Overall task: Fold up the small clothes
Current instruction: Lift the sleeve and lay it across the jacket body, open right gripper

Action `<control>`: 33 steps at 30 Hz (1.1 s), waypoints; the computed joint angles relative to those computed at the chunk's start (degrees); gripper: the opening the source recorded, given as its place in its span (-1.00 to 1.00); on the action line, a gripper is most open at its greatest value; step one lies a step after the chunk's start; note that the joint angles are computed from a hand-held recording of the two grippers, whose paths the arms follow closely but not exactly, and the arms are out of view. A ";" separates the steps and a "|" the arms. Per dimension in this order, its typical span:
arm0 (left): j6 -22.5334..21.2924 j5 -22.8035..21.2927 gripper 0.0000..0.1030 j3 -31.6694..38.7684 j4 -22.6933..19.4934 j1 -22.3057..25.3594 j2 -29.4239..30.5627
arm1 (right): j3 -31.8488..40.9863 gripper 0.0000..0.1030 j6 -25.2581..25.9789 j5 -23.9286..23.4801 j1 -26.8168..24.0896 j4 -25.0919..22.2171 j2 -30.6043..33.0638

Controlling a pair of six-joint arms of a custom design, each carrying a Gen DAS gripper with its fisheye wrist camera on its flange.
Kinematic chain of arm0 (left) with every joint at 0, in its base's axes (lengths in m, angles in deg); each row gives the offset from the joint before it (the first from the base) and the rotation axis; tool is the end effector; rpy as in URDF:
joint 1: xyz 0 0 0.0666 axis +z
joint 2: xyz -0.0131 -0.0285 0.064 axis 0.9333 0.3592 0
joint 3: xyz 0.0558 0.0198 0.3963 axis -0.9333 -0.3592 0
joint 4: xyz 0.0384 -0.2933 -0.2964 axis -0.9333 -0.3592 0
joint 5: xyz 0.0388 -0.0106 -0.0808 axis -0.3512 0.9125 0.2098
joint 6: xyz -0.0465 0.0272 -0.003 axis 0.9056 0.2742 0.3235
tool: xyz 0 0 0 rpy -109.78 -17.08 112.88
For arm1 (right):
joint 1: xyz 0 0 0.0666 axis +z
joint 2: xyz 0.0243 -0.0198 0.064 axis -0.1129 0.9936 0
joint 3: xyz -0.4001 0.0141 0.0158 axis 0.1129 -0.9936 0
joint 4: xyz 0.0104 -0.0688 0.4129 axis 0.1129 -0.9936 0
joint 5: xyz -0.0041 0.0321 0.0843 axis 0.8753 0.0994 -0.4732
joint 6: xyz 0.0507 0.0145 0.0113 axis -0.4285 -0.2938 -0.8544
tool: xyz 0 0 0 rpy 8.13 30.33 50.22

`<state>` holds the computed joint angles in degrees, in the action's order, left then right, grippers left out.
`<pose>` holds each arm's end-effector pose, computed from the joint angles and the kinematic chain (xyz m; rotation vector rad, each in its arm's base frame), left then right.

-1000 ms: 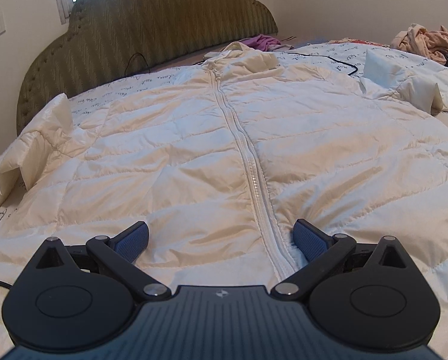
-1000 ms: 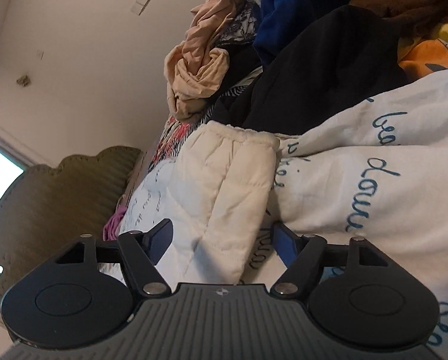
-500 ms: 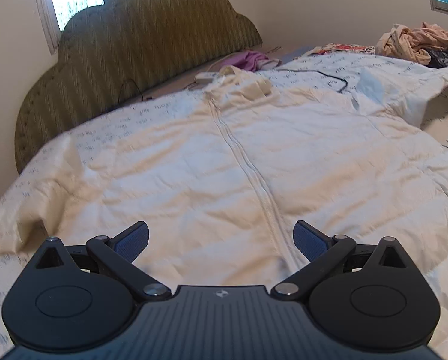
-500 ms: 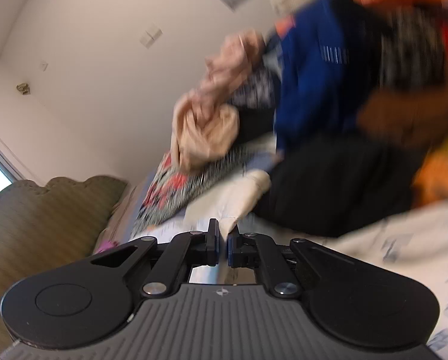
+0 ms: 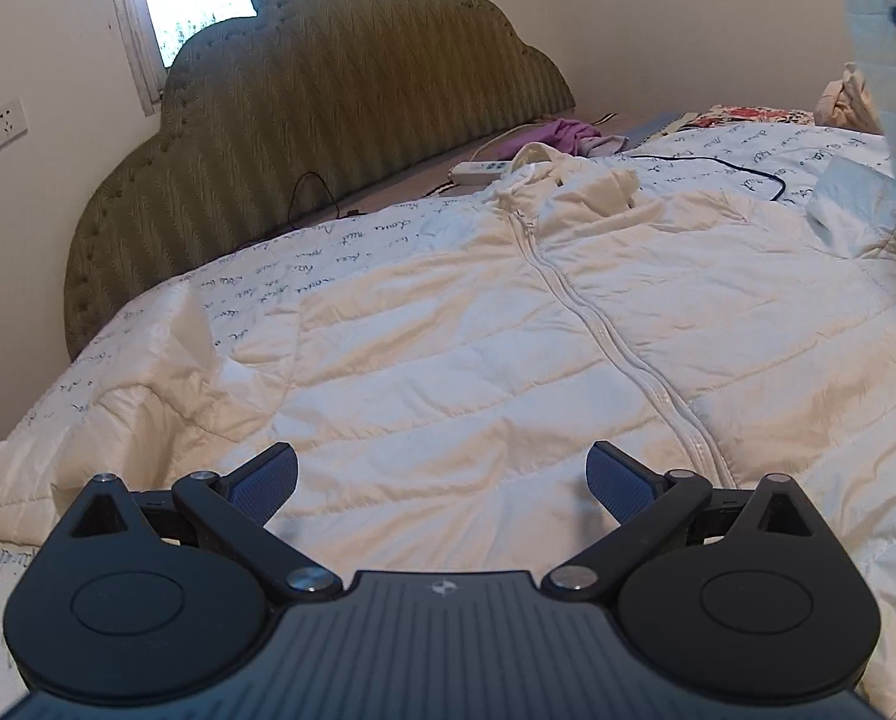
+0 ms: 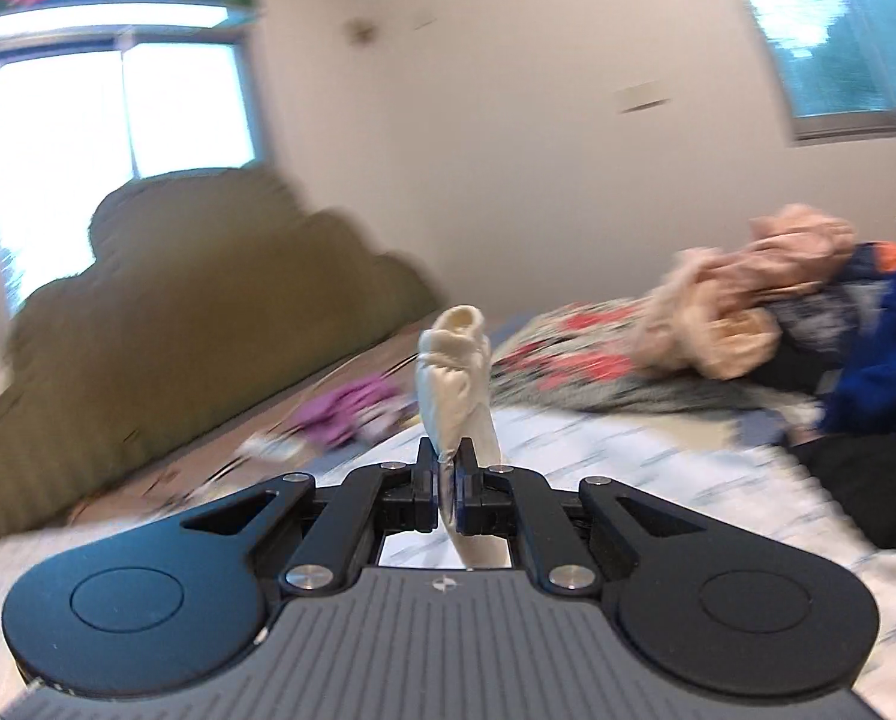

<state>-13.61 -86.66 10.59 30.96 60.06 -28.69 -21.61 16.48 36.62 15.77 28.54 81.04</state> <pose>0.3324 -0.0425 0.3742 0.1533 2.1110 0.2905 0.4520 0.1697 0.4082 0.2691 1.7535 0.2013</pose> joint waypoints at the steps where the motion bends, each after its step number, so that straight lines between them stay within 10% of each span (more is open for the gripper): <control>1: -0.04 -0.03 1.00 -0.49 0.64 -0.01 -0.19 | 0.81 -0.81 0.41 -0.89 0.88 -0.43 0.94; 16: 1.54 1.75 1.00 -2.37 3.03 1.08 0.81 | 17.87 -0.81 -1.45 -12.70 18.84 -13.21 18.83; 33: 8.63 -4.14 1.00 -0.30 -1.18 3.49 1.79 | 33.27 -0.75 6.29 -25.05 23.63 -22.35 29.85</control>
<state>-4.98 -90.81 10.30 29.78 63.55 -26.91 11.66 22.78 11.58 39.40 6.20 110.88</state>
